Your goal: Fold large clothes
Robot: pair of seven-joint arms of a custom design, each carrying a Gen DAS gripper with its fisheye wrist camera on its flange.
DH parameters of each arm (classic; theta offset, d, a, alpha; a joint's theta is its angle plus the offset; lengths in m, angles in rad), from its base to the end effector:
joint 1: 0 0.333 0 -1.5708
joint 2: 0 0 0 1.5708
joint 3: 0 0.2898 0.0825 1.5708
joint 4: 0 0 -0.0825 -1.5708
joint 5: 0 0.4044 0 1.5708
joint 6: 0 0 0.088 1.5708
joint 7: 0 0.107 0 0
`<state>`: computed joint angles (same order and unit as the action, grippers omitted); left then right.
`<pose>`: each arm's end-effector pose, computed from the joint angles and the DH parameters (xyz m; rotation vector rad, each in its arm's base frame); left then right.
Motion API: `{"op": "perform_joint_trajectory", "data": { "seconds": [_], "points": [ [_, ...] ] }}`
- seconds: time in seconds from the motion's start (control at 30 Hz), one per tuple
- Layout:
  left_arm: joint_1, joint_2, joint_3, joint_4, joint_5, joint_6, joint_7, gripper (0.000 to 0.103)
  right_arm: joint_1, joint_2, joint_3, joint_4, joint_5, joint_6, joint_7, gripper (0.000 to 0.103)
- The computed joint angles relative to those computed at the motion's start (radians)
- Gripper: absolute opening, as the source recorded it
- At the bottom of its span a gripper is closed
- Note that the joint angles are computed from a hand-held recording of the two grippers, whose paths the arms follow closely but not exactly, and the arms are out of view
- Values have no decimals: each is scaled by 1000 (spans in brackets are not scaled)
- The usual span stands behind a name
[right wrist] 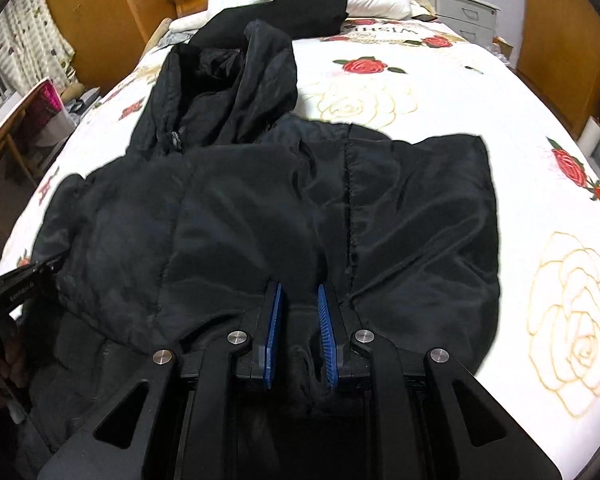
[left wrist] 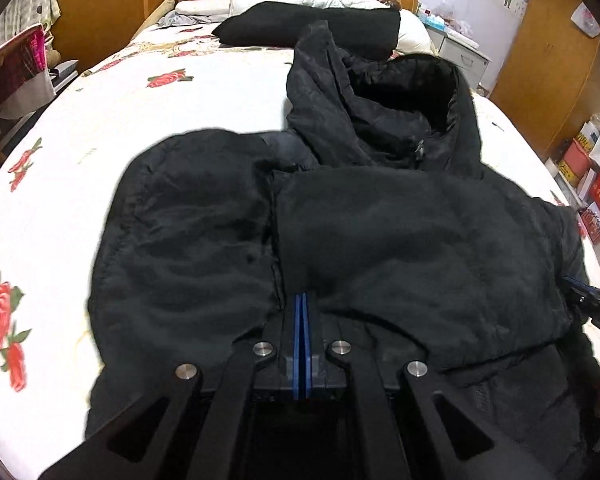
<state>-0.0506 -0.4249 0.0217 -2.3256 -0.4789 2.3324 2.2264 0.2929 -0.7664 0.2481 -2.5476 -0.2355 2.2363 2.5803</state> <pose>0.4899 -0.0211 0.5195 -1.5392 2.3893 -0.8286 0.3441 0.2067 0.5307 -1.4877 2.2252 -0.5514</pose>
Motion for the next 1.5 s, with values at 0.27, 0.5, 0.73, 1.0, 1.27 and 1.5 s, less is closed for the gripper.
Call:
{"op": "perform_joint_trajectory", "data": {
  "seconds": [0.27,0.5,0.73,1.0,1.27,1.5],
  "points": [
    [3,-173,71,-2,-56,-120,52,28,27,-107,52,68,1,-97,44,35],
    [1,-257,111,21,-80,-210,61,45,41,-123,86,137,-5,-122,71,36],
    [-12,-191,92,82,-99,-185,61,45,23,-100,61,158,-18,-102,43,36],
    [-22,-37,49,194,-109,-120,36,45,-25,-13,21,202,-30,-33,-6,36],
    [-10,205,-20,405,-103,-61,-2,45,-87,161,-45,286,-41,92,-80,45],
    [23,448,-100,619,-39,-28,-83,45,-120,320,-111,354,-18,182,-144,45]
  ]
}}
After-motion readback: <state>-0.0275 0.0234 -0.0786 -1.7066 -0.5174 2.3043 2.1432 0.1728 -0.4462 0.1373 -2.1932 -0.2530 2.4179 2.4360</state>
